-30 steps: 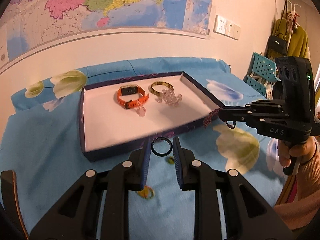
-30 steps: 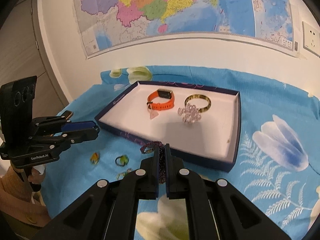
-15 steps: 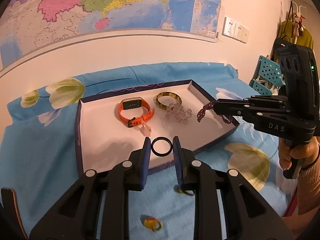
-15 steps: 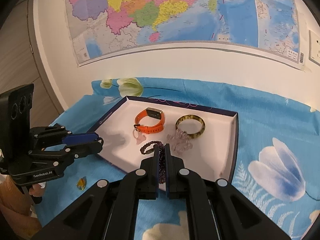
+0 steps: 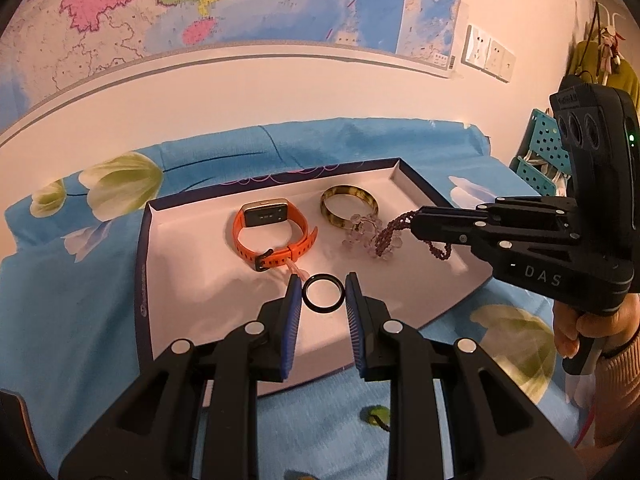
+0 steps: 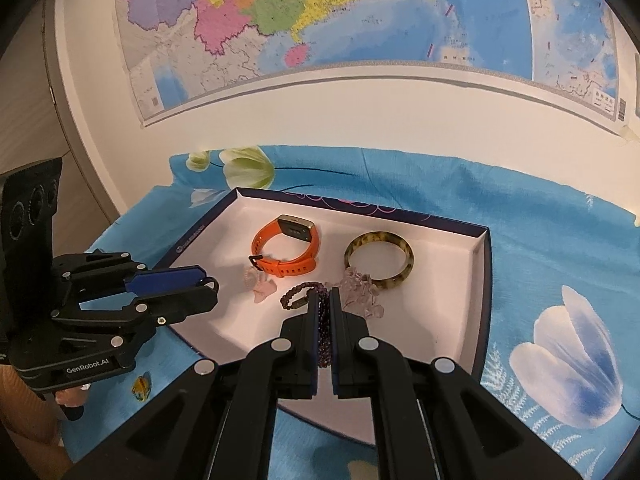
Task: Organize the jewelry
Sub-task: 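Carry the ring and bracelet into the navy box and open both tools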
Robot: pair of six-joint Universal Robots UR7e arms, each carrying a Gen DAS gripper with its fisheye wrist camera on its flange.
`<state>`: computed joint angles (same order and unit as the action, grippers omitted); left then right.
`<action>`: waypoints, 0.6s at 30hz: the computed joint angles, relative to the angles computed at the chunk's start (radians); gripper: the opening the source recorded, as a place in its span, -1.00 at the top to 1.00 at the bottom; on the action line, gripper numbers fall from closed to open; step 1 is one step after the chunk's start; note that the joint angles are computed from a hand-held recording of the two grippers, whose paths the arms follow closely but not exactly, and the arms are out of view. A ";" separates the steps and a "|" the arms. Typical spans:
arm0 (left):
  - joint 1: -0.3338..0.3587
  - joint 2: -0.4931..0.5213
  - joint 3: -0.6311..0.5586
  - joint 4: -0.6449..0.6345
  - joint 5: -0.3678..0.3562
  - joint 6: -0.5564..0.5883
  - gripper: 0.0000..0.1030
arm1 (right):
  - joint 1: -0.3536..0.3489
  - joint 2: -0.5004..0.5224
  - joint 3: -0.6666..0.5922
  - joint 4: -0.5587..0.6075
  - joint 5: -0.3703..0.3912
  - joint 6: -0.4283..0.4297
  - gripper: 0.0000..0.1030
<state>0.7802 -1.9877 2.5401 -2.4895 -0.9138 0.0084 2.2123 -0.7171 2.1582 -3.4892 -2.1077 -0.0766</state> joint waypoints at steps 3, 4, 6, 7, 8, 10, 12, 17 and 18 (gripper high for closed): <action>0.018 0.030 -0.007 -0.021 -0.008 0.001 0.56 | -0.009 0.007 -0.012 0.017 0.002 0.004 0.93; 0.024 0.040 -0.010 -0.029 -0.009 0.002 0.56 | -0.012 0.008 -0.014 0.021 0.004 0.005 0.93; 0.038 0.061 -0.016 -0.039 -0.014 0.002 0.56 | -0.017 0.012 -0.020 0.030 0.004 0.005 0.93; 0.043 0.071 -0.019 -0.043 -0.015 0.002 0.56 | -0.018 0.013 -0.022 0.033 0.004 0.005 0.93; 0.050 0.084 -0.022 -0.050 -0.015 0.002 0.56 | -0.020 0.014 -0.024 0.036 0.004 0.005 0.93; 0.059 0.101 -0.024 -0.064 -0.014 0.004 0.56 | -0.024 0.018 -0.030 0.044 0.002 0.005 0.93; 0.067 0.120 -0.027 -0.076 -0.016 0.002 0.56 | -0.027 0.020 -0.034 0.050 0.001 0.006 0.93; 0.086 0.161 -0.036 -0.097 -0.012 0.003 0.56 | -0.035 0.023 -0.045 0.071 0.001 0.016 0.93; 0.090 0.166 -0.038 -0.098 -0.012 0.004 0.56 | -0.036 0.024 -0.048 0.076 0.001 0.018 0.92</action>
<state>0.8704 -1.8219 2.5022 -2.5877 -0.9257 0.0121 2.1763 -0.6935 2.1105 -3.4129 -2.1071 -0.0586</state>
